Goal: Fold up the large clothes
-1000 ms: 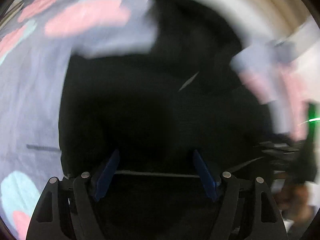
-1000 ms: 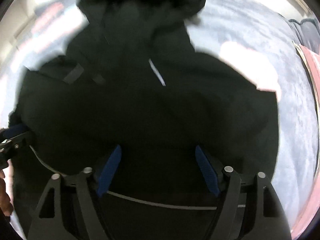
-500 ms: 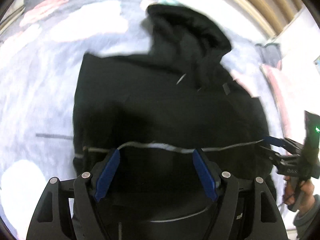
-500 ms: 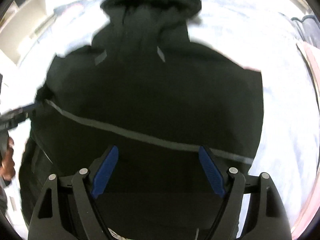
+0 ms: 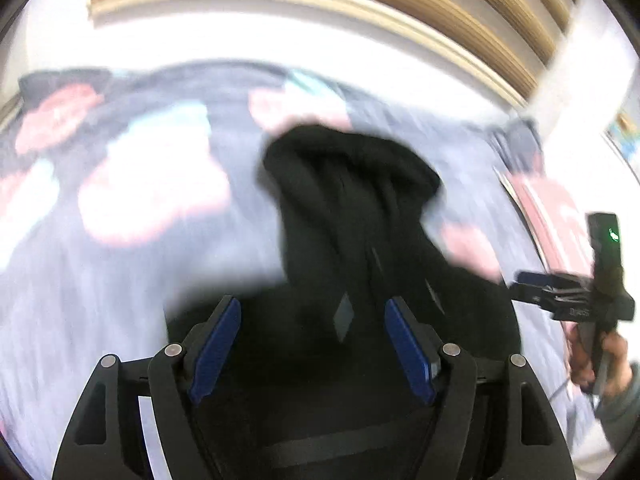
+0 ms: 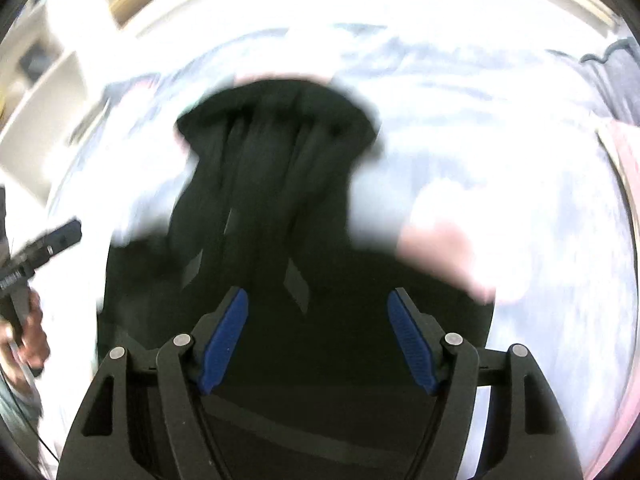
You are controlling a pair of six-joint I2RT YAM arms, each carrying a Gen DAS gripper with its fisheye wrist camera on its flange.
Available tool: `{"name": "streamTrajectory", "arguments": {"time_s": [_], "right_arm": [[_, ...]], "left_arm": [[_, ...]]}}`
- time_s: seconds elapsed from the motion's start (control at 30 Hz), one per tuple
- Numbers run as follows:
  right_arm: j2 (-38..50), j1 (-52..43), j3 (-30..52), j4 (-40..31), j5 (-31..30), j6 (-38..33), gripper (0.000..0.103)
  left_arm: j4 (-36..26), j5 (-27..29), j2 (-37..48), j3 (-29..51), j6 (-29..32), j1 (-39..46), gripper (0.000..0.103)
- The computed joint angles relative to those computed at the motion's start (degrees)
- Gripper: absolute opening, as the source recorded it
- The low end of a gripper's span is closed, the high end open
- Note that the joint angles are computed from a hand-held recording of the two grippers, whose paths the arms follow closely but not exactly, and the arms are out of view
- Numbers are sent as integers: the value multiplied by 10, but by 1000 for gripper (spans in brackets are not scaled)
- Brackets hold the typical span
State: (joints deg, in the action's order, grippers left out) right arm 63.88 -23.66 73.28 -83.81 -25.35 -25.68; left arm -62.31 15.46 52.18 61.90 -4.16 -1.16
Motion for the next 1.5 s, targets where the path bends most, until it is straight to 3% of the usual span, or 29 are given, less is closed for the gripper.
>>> {"name": "streamTrajectory", "arguments": {"time_s": [0.1, 0.17, 0.3, 0.37, 0.4, 0.43, 0.47, 0.53, 0.6, 0.67, 0.73, 0.8, 0.9, 0.93, 1.03, 1.1, 1.2, 1.3, 1.4, 1.5], "right_arm": [[80, 77, 25, 125, 34, 124, 76], [132, 99, 42, 171, 42, 157, 76], [188, 134, 33, 229, 71, 194, 76], [234, 148, 33, 257, 75, 213, 58], [242, 141, 26, 254, 55, 198, 13], [262, 145, 33, 250, 58, 188, 6], [263, 146, 29, 257, 67, 185, 6], [268, 93, 55, 236, -5, 159, 4], [259, 43, 68, 197, -70, 129, 4], [230, 30, 29, 206, -70, 101, 4], [222, 57, -20, 244, -28, 104, 4], [250, 82, -64, 287, 1, 125, 4], [283, 104, -92, 329, 12, 139, 4], [276, 107, -90, 327, 16, 137, 10], [253, 101, -60, 274, 20, 96, 16], [240, 79, -31, 224, -4, 58, 22], [206, 59, 10, 187, -19, 36, 53], [208, 93, 74, 199, -39, 69, 56], [254, 168, 126, 240, -17, 123, 66], [311, 240, 153, 284, 16, 166, 66]], "left_arm": [[113, -24, 130, 34, -48, -7, 76], [166, -16, 209, 54, -69, -9, 76], [183, -3, 300, 82, -43, 4, 76], [199, 5, 338, 82, -50, 6, 76], [220, -9, 361, 85, -68, 3, 67], [230, -13, 374, 87, -77, 9, 34], [230, 12, 392, 97, -88, 29, 14], [248, 110, 366, 72, -124, 86, 9], [247, 181, 327, 50, -120, 133, 9], [238, 219, 296, 24, -100, 158, 12], [225, 196, 295, -3, -71, 158, 14], [226, 149, 354, -15, -55, 145, 20], [285, 177, 385, -57, -39, 156, 24], [274, 174, 380, -53, -32, 155, 24], [220, 144, 326, -44, 24, 151, 30], [184, 121, 279, -47, 59, 159, 44], [148, 125, 215, -49, 103, 191, 44], [155, 171, 191, -19, 74, 194, 50], [213, 133, 221, 23, 7, 108, 51], [260, 77, 298, 54, -21, 33, 51]]}}
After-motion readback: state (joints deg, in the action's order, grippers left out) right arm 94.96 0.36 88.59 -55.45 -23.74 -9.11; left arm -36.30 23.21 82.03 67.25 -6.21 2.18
